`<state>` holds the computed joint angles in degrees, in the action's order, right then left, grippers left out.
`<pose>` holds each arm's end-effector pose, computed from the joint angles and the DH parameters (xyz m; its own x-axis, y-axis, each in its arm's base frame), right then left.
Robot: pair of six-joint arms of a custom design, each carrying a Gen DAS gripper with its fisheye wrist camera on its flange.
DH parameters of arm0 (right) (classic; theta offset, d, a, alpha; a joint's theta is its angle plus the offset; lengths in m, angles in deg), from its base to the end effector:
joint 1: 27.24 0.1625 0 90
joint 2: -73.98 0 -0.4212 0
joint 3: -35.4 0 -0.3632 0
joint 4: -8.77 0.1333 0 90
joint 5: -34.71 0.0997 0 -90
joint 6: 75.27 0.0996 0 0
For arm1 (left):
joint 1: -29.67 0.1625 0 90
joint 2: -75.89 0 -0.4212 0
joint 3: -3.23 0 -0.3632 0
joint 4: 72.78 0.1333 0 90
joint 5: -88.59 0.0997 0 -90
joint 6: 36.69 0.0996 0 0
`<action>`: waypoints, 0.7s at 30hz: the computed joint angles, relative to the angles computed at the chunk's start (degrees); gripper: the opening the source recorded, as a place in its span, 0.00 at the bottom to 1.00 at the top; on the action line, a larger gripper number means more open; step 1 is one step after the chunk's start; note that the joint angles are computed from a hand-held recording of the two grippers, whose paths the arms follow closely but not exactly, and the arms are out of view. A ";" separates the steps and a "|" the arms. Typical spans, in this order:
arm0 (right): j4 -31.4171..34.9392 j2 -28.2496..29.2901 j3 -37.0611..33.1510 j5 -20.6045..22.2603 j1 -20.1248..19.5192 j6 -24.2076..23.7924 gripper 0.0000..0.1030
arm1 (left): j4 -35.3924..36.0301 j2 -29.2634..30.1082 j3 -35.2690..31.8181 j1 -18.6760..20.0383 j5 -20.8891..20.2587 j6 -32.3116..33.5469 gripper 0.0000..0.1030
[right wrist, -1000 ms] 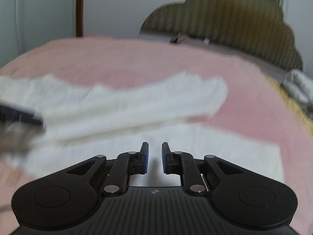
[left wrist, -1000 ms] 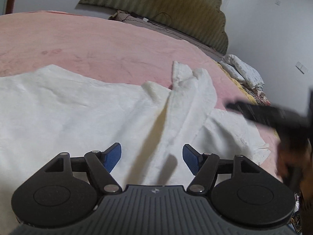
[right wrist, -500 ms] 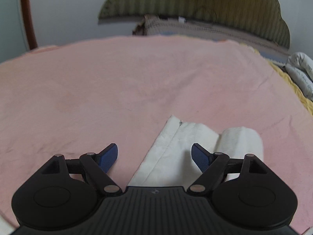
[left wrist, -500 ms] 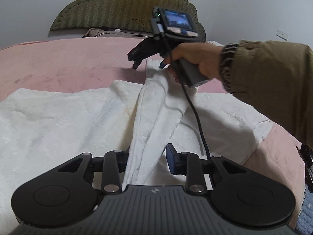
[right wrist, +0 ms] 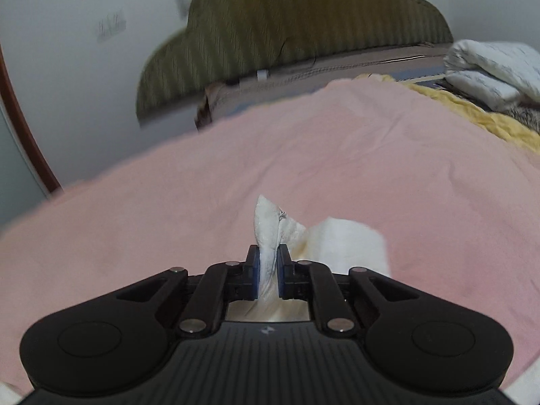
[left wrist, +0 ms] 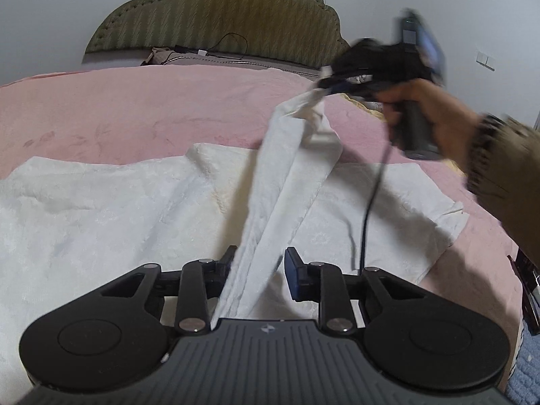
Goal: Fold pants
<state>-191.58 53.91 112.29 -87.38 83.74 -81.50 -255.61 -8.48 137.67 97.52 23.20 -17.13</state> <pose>0.3334 -0.6449 0.0331 -0.9153 0.0348 0.4012 -0.3140 0.5621 -0.7652 0.0076 -0.4448 0.3044 -0.8012 0.3039 -0.5154 0.5785 0.6137 -0.5374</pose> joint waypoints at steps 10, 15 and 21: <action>-29.77 -18.76 39.60 8.83 -7.21 14.67 0.10 | -4.65 3.90 1.94 -5.11 8.78 2.09 0.18; -35.46 -18.69 46.86 12.07 -11.59 20.11 0.10 | -6.53 5.19 2.06 -5.79 10.89 0.52 0.15; -30.70 -19.41 42.04 15.89 -10.86 16.47 0.10 | -10.43 4.85 1.68 -7.18 13.03 -3.08 0.15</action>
<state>-222.28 34.50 154.33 -71.50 72.89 -65.02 -266.03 -3.63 139.36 90.33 36.23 -20.21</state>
